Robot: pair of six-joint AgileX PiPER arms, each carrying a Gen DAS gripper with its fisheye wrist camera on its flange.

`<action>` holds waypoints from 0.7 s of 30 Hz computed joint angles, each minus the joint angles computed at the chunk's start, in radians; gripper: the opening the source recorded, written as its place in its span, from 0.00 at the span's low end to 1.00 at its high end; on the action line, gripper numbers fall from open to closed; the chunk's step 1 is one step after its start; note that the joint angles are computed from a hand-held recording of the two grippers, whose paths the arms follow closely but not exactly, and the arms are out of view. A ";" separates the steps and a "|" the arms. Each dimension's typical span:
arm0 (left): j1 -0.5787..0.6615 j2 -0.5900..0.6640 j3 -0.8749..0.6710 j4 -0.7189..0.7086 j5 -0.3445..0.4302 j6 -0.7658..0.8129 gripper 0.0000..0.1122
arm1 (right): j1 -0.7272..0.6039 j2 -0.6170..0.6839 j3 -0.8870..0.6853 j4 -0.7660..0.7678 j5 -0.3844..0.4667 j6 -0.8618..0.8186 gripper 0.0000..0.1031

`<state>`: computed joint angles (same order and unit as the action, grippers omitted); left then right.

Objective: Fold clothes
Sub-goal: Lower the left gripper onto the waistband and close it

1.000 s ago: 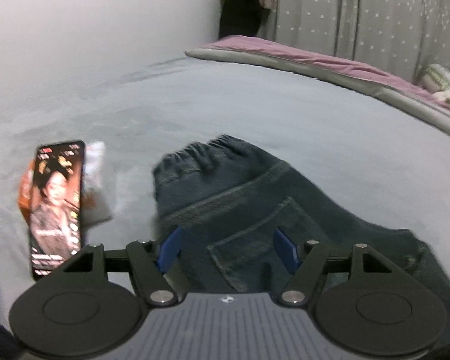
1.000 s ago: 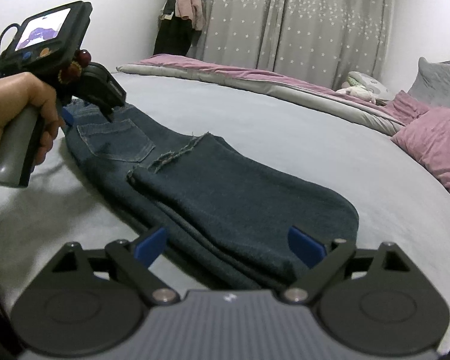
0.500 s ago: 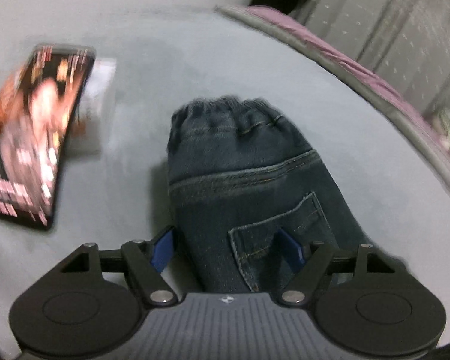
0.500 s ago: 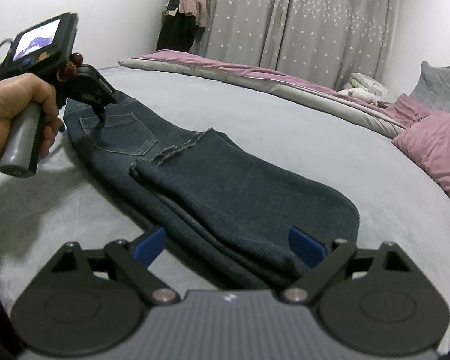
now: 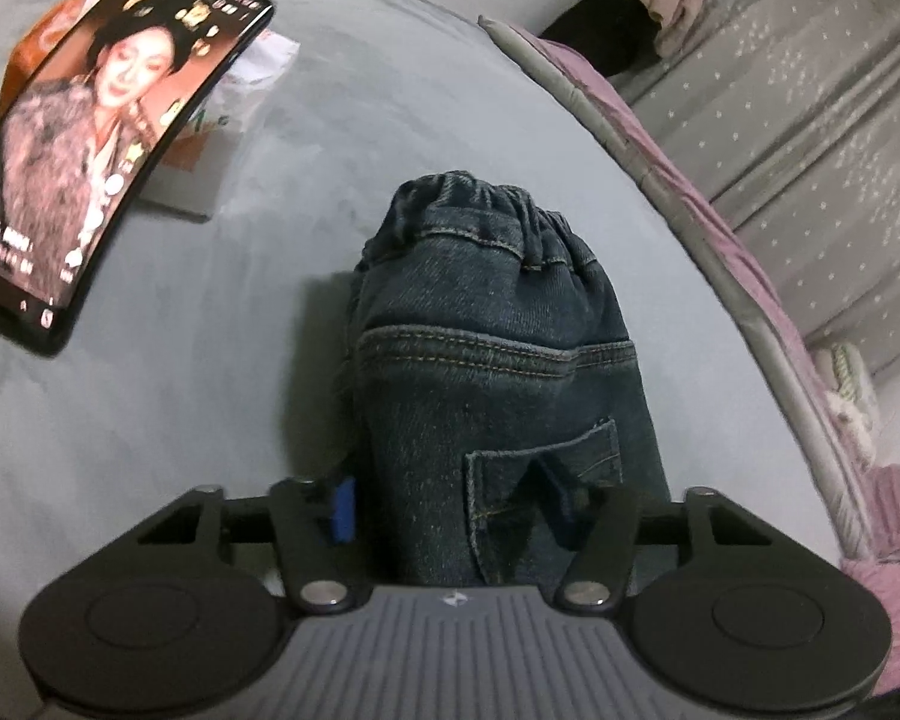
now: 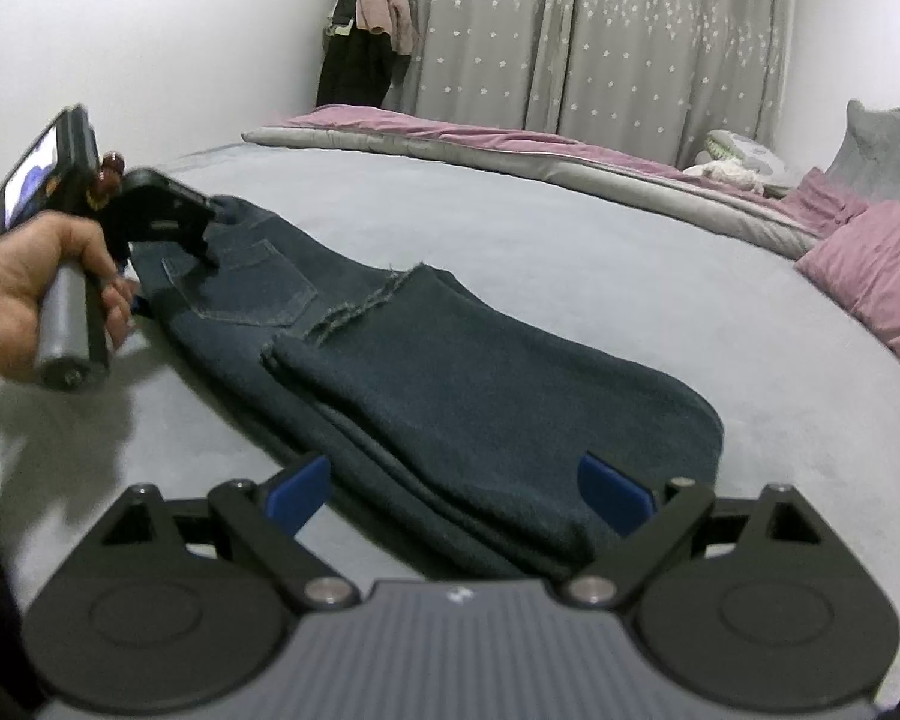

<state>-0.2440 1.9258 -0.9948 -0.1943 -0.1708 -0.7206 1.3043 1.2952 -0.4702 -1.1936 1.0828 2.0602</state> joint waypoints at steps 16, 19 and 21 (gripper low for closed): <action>-0.055 -0.049 0.106 -0.162 -0.196 0.138 0.18 | -0.342 -0.178 0.024 -0.100 -0.360 -0.045 0.68; -0.060 -0.062 0.118 -0.151 -0.226 0.142 0.18 | -0.523 -0.147 -0.021 -0.077 -0.528 -0.137 0.51; -0.063 -0.066 0.116 -0.150 -0.235 0.155 0.18 | -0.662 -0.111 -0.054 -0.026 -0.675 -0.222 0.43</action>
